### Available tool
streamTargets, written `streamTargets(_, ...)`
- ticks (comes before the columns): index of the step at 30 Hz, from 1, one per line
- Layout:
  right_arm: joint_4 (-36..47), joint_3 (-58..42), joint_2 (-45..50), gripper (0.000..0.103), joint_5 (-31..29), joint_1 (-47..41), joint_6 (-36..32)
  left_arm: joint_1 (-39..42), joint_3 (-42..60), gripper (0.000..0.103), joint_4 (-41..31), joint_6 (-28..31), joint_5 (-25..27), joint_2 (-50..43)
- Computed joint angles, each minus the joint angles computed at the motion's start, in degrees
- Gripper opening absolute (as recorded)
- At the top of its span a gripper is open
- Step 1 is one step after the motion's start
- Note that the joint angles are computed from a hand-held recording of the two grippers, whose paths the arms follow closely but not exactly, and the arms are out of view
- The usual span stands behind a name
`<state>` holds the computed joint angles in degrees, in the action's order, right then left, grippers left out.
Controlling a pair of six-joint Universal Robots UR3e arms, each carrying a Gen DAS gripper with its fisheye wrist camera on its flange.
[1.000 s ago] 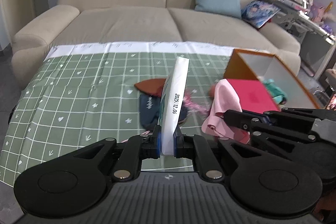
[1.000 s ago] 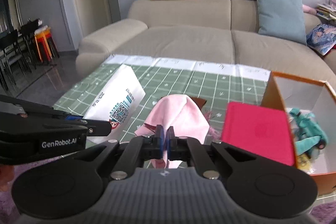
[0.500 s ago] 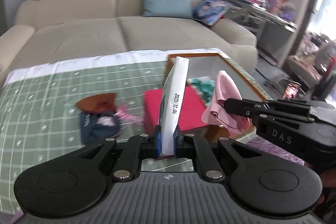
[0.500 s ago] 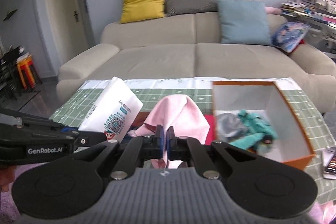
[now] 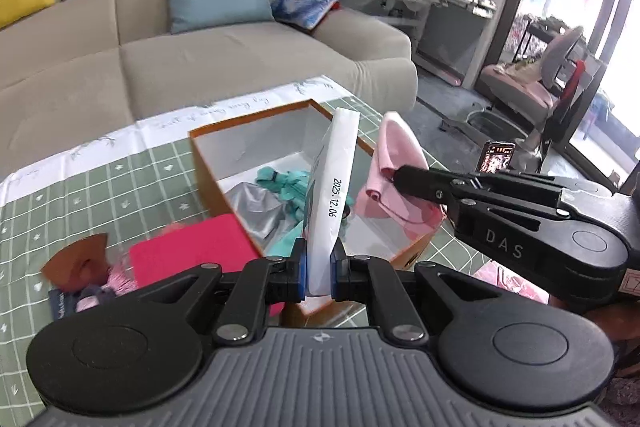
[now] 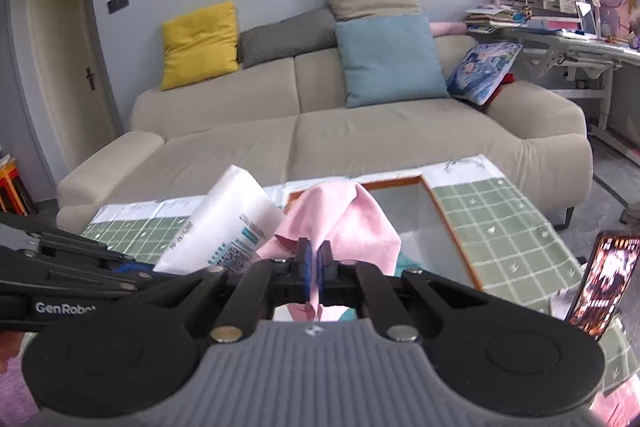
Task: Organize soft objects
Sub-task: 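Carry the tissue pack and pink cloth with both grippers over the shoebox, then open both grippers to drop the tissue pack and pink cloth in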
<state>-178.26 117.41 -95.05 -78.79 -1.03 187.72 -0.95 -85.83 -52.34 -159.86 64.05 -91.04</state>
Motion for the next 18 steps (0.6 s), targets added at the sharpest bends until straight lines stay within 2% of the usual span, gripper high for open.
streamTargets(3,-2.0,-1.1,3.6,0.000,0.6,-2.4,-1.2,-3.7,7.1,0.011,-2.9,-0.6,2.5,-6.7)
streamTargets(6,0.0,-3.0,7.0,0.000,3.6,-6.0,-1.4,-6.9,14.4,0.011,-6.4,0.4,6.3,-13.4)
streamTargets(10,7.3,-6.3,10.6,0.000,8.6,-10.2,-3.3,-9.9,24.2,0.011,-12.5,3.0,10.8,-21.1)
streamTargets(16,18.0,-10.9,14.9,0.000,12.7,-13.2,-6.2,-13.2,41.2,0.011,-25.1,5.0,16.3,-32.7)
streamTargets(18,21.5,-13.0,16.3,0.000,12.2,-12.6,-6.8,-14.0,48.7,0.011,-30.9,5.6,17.8,-37.1)
